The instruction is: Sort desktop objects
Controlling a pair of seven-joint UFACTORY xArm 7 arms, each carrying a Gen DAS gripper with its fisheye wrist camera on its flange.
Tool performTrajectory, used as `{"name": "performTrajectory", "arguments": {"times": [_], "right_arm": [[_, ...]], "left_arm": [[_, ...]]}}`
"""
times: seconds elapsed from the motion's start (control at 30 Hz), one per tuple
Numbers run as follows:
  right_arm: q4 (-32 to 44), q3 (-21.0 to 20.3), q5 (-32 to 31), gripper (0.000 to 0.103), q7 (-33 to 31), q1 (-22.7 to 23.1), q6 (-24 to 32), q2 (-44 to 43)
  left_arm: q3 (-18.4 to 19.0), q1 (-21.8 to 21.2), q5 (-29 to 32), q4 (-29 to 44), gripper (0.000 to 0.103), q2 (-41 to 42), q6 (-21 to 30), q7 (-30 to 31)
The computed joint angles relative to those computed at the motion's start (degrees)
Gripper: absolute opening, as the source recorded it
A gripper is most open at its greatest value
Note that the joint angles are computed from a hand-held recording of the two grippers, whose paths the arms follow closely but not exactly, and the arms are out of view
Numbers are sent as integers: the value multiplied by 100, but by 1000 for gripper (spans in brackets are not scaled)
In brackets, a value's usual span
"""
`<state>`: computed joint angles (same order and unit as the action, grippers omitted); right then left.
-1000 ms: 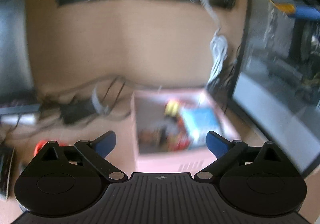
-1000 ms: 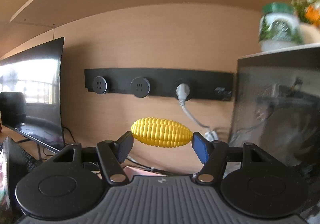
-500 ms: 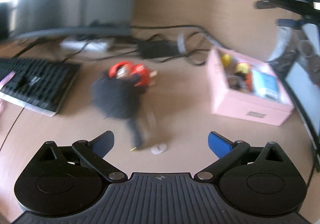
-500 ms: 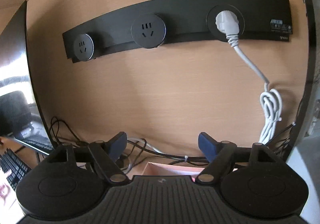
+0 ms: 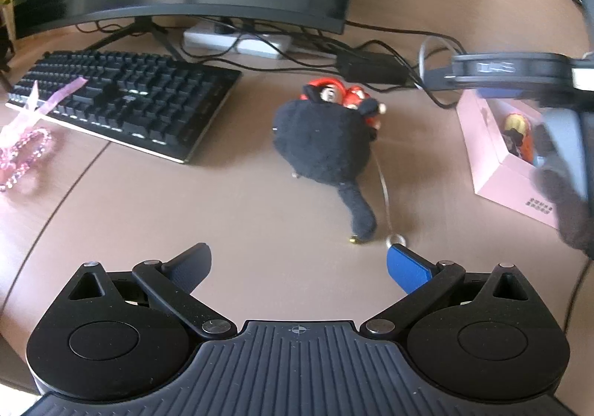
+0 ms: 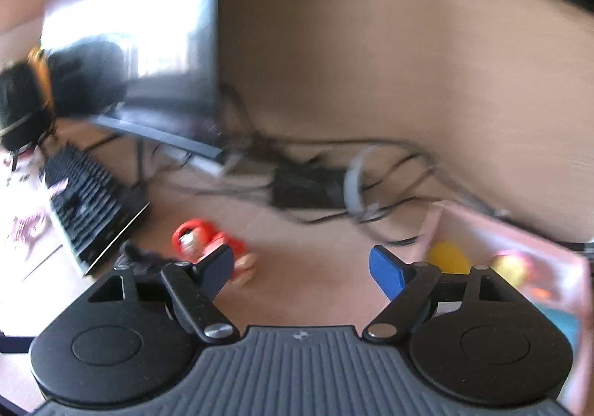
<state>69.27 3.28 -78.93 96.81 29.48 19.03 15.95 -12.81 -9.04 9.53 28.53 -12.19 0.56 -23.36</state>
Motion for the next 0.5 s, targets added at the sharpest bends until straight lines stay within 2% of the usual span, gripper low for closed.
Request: {"name": "performTrajectory", "arguments": {"times": [0.1,0.2,0.33,0.4,0.43,0.5], "right_arm": [[607,82,766,81,-585,-62,-278,599],[1322,335,1766,81,-1806,-267,-472,1242],[2526,659,2723,81,-3300,-262,126,2194],[3175,835,3197,81,-4072,-284,514,2665],[3416,912,3411,79,-4388,-308,626,2856],[3713,1140,3903,55,-4990,-433,875,3082]], "left_arm": [[306,-215,-207,-64,103,-43,54,224],[577,-410,-481,-127,103,-75,105,474],[895,-715,-904,-184,103,-107,159,897],[933,-760,-1028,-193,103,-122,165,1066],[916,-751,-1063,-190,103,-130,169,1116],[914,-777,-1153,-167,103,-116,158,1212]]}}
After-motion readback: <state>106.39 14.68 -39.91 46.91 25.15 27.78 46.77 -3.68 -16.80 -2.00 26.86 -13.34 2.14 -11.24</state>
